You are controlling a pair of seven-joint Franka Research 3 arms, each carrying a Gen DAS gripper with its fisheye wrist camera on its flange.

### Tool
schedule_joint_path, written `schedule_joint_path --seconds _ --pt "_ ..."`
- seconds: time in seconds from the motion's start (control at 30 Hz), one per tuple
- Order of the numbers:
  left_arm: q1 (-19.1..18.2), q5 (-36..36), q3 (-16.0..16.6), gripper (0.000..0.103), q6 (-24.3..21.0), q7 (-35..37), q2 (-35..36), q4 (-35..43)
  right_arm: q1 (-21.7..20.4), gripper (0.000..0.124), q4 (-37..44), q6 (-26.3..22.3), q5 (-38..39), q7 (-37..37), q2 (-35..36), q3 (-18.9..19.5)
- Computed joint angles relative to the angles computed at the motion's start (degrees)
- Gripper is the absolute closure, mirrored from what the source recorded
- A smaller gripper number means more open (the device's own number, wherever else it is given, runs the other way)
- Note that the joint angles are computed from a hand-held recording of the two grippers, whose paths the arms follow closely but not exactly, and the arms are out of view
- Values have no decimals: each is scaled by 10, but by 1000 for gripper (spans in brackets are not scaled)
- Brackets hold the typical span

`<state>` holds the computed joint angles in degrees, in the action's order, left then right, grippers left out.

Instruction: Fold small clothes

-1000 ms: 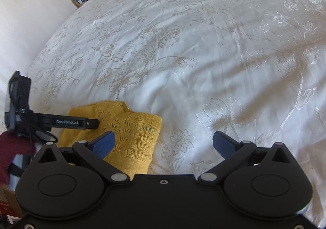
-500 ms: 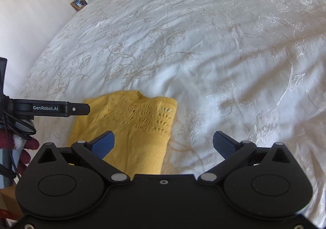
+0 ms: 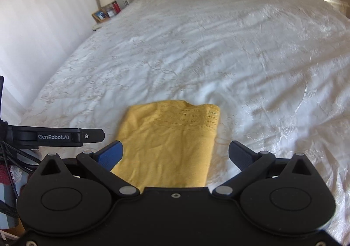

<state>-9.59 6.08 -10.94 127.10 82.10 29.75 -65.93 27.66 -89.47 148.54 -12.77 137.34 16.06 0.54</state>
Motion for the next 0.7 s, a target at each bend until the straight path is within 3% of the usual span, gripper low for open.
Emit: schedule_joint_path --seconds 0.13,0.37,0.5,0.63,0.7 --pt "6 12 7 3 39 -19 -75 -96 25 22 -8 -6 -46 52 -20 -5" --pt "6 58 11 3 94 -48 -171 -213 45 22 0 -85 -121 134 -42 11" --pt "16 30 2 3 112 -22 -208 -256 55 22 47 -198 -130 160 -33 24" --pt "17 20 2 3 123 -25 -237 -294 47 22 12 -177 -115 183 -60 35" --pt "15 26 3 3 124 -29 -247 -308 48 22 23 -208 -116 193 -60 40"
